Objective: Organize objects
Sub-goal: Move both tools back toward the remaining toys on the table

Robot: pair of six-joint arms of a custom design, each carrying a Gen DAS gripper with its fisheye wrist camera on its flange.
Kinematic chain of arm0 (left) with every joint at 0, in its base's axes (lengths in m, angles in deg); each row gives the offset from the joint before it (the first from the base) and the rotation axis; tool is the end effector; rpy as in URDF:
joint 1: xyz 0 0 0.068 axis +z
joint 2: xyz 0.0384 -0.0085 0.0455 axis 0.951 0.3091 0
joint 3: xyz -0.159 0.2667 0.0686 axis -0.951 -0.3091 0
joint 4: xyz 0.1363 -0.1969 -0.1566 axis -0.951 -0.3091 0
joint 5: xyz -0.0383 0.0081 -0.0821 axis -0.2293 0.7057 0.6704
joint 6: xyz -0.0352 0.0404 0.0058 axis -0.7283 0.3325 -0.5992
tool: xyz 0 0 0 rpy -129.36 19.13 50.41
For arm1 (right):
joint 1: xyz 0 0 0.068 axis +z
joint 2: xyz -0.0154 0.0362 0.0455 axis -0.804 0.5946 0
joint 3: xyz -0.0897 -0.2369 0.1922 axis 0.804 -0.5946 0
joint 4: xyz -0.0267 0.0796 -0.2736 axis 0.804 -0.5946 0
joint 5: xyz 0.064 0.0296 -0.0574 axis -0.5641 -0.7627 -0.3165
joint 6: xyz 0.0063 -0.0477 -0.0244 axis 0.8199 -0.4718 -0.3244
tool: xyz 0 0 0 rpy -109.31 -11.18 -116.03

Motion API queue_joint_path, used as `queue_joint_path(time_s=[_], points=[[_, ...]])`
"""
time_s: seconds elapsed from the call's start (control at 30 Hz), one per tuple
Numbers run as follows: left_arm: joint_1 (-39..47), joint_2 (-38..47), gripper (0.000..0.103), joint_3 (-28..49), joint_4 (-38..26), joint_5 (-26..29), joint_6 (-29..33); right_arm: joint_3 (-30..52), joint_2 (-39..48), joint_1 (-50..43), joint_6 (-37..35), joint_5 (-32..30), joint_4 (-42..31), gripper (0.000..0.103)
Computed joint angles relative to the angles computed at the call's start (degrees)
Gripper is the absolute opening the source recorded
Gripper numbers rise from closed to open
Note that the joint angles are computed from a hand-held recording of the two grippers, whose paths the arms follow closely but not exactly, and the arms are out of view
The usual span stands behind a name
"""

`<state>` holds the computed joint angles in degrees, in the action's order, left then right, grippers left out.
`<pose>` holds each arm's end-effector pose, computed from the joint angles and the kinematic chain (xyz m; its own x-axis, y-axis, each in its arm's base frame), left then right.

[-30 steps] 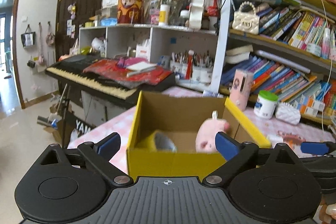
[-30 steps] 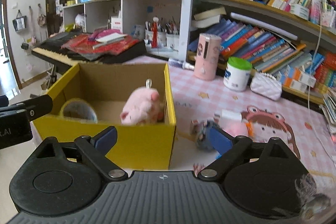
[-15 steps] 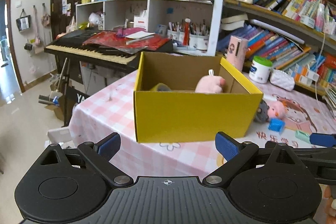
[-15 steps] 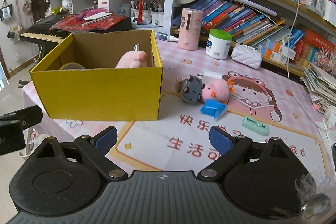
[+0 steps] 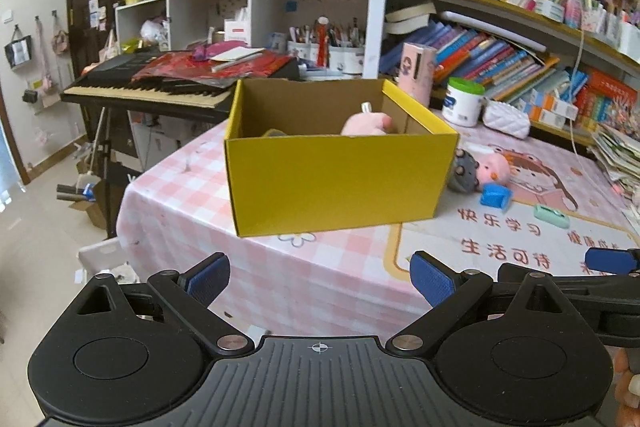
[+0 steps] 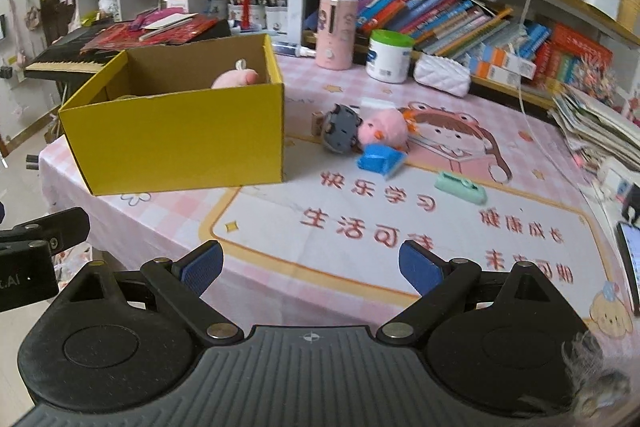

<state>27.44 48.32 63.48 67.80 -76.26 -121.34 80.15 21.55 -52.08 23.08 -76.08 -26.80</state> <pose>0.1575 -0.1229 0.2176 -0.5637 -0.1393 -0.8141 -0.1685 0.9843 -0.0518 0.2063 0.0091 0.2104 -0.6172 -0.1589 -0.7706 -0.1974 0.9793 -0.0439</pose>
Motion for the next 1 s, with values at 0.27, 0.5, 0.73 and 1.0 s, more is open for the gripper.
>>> queue_joint_path(time_s=[0.27, 0.5, 0.73, 1.0], points=[[-3.08, 1.99, 0.098, 0.71, 1.54, 1.39, 0.73, -1.90, -4.55, -5.88, -1.16, -1.39, -3.40, 0.095], [-5.21, 5.55, 0.098, 1.94, 5.43, 2.92, 3.03, -2.50, -6.57, -13.50, -2.80, -3.24, -5.15, 0.096], [-5.97, 9.81, 0.098, 3.71, 10.25, 5.34, 7.07, -2.61, -6.41, -20.73, -4.01, -5.01, -4.95, 0.096], [-5.56, 15.65, 0.098, 7.24, 14.26, 7.86, 10.39, -1.00, -1.57, -26.58, -5.11, -6.57, -2.25, 0.096]])
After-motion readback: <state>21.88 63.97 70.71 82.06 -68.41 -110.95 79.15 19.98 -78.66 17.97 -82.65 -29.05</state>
